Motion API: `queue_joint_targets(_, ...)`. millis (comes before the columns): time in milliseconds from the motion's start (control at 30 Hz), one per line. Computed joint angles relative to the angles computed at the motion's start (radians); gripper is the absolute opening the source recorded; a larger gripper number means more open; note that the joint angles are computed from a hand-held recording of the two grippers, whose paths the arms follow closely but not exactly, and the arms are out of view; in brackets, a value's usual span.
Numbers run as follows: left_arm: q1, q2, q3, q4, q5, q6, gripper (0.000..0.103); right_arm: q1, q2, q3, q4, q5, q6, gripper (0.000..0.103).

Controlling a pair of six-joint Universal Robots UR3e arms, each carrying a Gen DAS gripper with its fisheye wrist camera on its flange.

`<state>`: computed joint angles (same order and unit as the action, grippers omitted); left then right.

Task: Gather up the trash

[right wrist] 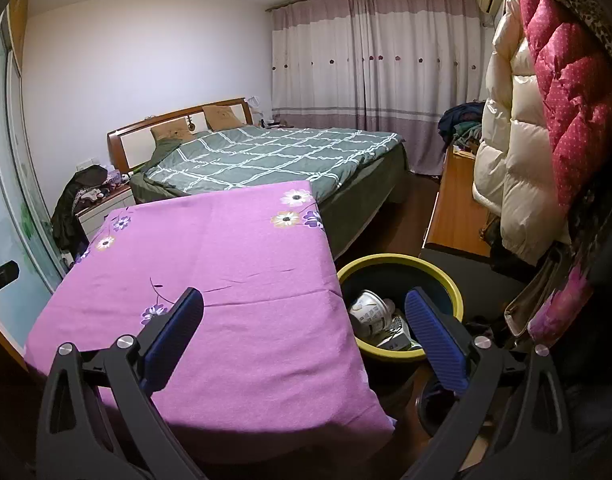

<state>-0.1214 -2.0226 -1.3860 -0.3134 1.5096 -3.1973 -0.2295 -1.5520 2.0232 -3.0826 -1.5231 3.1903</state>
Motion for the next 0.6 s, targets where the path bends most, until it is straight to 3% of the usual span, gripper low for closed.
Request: queue_joint_targets(600, -0.009, -0.03, 0.037, -0.029, -0.007, 0.005, 0.098, 0.0, 0.019, -0.008, 0.002, 0.019, 0.008, 0.096)
